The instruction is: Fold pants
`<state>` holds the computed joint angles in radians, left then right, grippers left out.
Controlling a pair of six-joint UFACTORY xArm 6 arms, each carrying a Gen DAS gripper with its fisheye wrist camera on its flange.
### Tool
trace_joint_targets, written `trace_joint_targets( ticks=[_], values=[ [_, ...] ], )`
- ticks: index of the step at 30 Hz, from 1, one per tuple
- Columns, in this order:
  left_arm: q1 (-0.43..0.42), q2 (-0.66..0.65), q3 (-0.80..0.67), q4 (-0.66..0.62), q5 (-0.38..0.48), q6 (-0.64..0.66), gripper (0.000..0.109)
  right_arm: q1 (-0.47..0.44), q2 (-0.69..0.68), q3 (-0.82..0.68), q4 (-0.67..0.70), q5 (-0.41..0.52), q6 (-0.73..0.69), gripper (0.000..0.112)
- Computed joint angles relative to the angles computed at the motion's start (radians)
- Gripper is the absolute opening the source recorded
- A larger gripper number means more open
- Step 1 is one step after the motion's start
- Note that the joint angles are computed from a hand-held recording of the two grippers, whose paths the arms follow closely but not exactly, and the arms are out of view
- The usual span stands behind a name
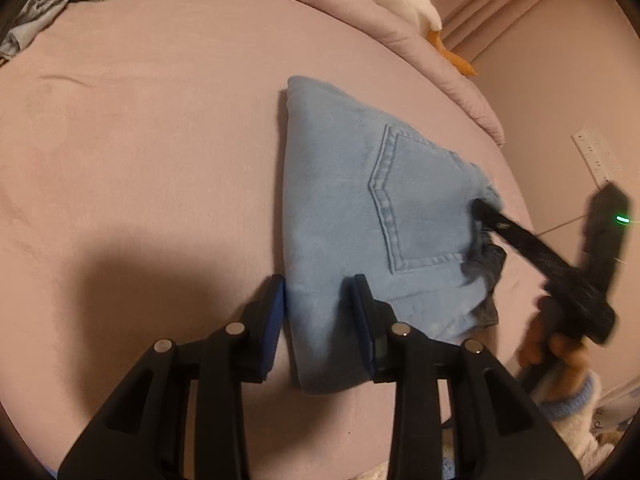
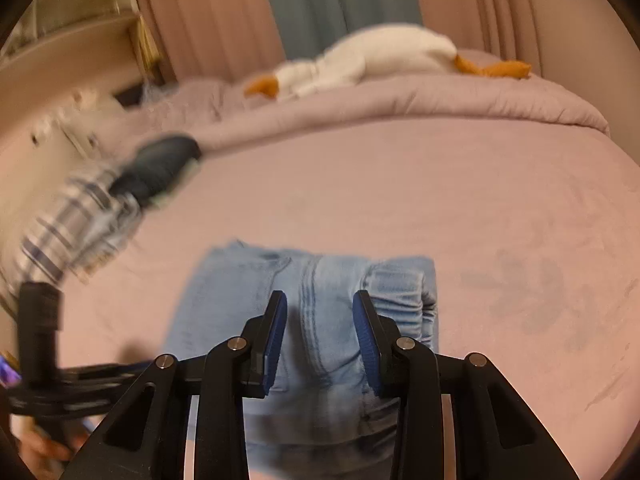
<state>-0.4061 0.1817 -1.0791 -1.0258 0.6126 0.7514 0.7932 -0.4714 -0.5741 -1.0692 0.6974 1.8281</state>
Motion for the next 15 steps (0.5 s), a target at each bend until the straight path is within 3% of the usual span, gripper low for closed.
trace_joint_targets(
  ticks=[2,5,7,9,10,11,15],
  values=[
    [-0.012,-0.016,0.023,-0.006,-0.028,0.036,0.033,-0.037,0.04,-0.006,0.081,-0.02,-0.063,0.025],
    [-0.008,-0.026,0.025,0.009,-0.018,0.025,0.034,-0.092,0.023,0.028,0.09,-0.114,-0.039,0.023],
    [0.027,-0.001,-0.018,-0.02,0.05,0.009,0.034,-0.078,0.012,0.018,0.124,-0.092,-0.048,0.024],
    [0.04,0.036,-0.07,-0.023,0.059,-0.027,0.041,-0.003,0.004,-0.012,0.076,0.003,-0.023,0.024],
    [0.057,0.067,-0.118,-0.05,0.092,-0.024,0.048,0.032,0.021,-0.03,0.02,0.003,-0.005,0.024],
    [0.068,0.095,-0.159,-0.078,0.123,-0.014,0.055,0.05,0.026,-0.033,-0.027,-0.032,0.01,0.024],
    [0.092,0.275,-0.403,-0.09,0.229,-0.105,0.057,0.089,0.181,-0.13,-0.107,-0.211,-0.038,0.024]
  ],
)
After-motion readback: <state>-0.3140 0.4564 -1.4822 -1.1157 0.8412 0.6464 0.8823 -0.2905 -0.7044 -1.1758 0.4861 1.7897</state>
